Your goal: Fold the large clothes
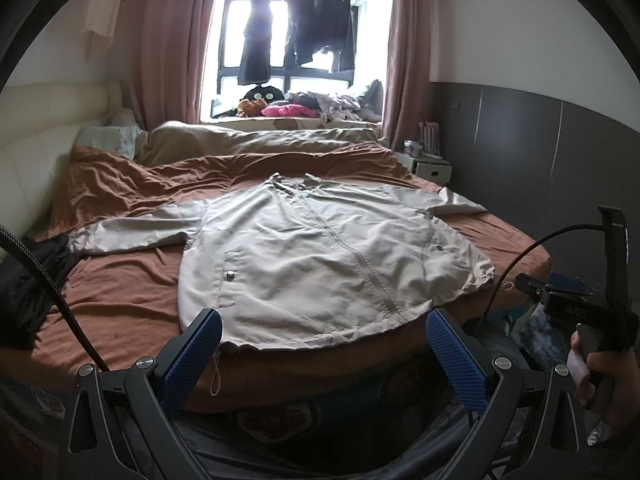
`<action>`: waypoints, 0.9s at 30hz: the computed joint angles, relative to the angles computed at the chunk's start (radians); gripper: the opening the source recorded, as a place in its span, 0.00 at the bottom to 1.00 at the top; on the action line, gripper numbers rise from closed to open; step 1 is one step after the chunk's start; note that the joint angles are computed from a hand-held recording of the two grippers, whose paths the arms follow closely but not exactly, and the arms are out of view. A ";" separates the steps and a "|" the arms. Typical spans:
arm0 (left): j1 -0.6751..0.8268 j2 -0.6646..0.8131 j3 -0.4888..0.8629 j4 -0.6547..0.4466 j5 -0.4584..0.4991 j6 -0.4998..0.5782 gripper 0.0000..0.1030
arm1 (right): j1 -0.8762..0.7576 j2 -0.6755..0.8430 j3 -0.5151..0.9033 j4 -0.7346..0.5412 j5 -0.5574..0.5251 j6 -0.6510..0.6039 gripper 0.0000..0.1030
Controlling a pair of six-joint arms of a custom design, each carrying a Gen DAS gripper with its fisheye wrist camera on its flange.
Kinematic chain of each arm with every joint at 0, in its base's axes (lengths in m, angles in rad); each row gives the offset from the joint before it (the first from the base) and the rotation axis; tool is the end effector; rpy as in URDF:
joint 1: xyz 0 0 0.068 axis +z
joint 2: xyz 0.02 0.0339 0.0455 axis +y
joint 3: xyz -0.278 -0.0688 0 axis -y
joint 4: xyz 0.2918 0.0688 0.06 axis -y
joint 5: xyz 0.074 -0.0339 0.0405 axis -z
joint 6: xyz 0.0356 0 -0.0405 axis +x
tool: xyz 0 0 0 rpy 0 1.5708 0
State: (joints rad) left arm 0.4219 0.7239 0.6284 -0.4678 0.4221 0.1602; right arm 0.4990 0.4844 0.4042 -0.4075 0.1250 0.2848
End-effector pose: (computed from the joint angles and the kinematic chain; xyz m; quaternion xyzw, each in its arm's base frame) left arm 0.1865 0.0677 0.2727 -0.0115 0.8622 -0.0403 0.5048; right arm 0.1481 0.0757 0.2282 -0.0594 0.8538 0.1470 0.4959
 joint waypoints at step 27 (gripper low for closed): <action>-0.023 0.016 -0.030 0.022 -0.014 0.000 1.00 | 0.012 0.032 -0.006 0.036 0.017 -0.018 1.00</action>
